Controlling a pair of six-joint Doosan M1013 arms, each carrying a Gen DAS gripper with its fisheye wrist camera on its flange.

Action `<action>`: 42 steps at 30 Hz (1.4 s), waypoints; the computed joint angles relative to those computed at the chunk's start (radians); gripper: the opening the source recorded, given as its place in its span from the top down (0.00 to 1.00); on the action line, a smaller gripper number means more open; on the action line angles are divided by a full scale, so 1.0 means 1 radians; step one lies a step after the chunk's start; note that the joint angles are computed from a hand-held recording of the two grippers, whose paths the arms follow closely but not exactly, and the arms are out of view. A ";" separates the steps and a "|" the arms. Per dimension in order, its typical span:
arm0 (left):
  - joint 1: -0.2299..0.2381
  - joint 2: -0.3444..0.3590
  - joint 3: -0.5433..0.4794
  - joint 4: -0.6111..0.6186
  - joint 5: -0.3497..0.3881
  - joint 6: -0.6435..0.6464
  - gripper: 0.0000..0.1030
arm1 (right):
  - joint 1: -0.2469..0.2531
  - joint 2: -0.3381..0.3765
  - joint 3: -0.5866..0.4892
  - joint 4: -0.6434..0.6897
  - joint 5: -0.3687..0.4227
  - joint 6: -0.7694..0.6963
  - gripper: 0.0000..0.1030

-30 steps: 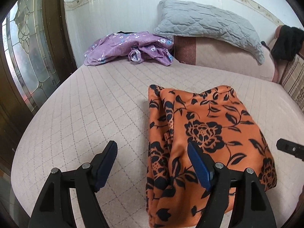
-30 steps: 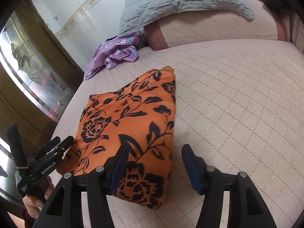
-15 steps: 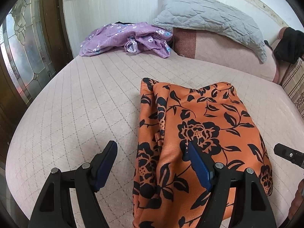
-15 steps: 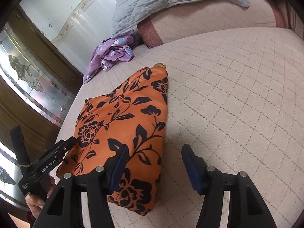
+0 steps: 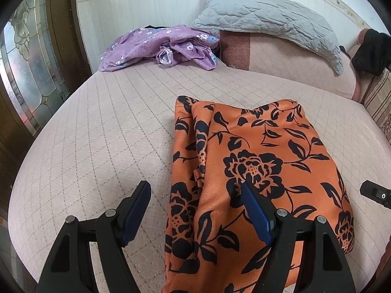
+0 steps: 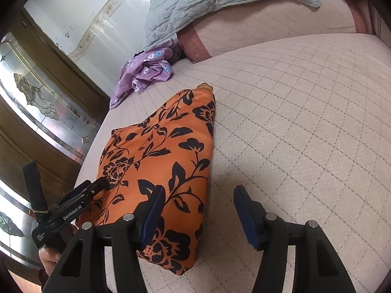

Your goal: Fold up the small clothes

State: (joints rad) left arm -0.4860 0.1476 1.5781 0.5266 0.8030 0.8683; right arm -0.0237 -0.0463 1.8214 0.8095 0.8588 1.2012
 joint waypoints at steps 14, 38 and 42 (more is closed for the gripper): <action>0.108 -0.036 0.024 -0.509 -0.084 0.313 0.20 | -0.031 0.006 0.017 0.157 0.068 -0.003 0.30; 0.199 0.038 -0.003 -0.916 -0.001 0.494 0.16 | 0.007 0.144 -0.016 0.341 0.139 -0.050 0.22; 0.187 0.041 -0.003 -0.864 -0.015 0.477 0.31 | 0.027 0.148 -0.028 0.310 0.097 -0.053 0.30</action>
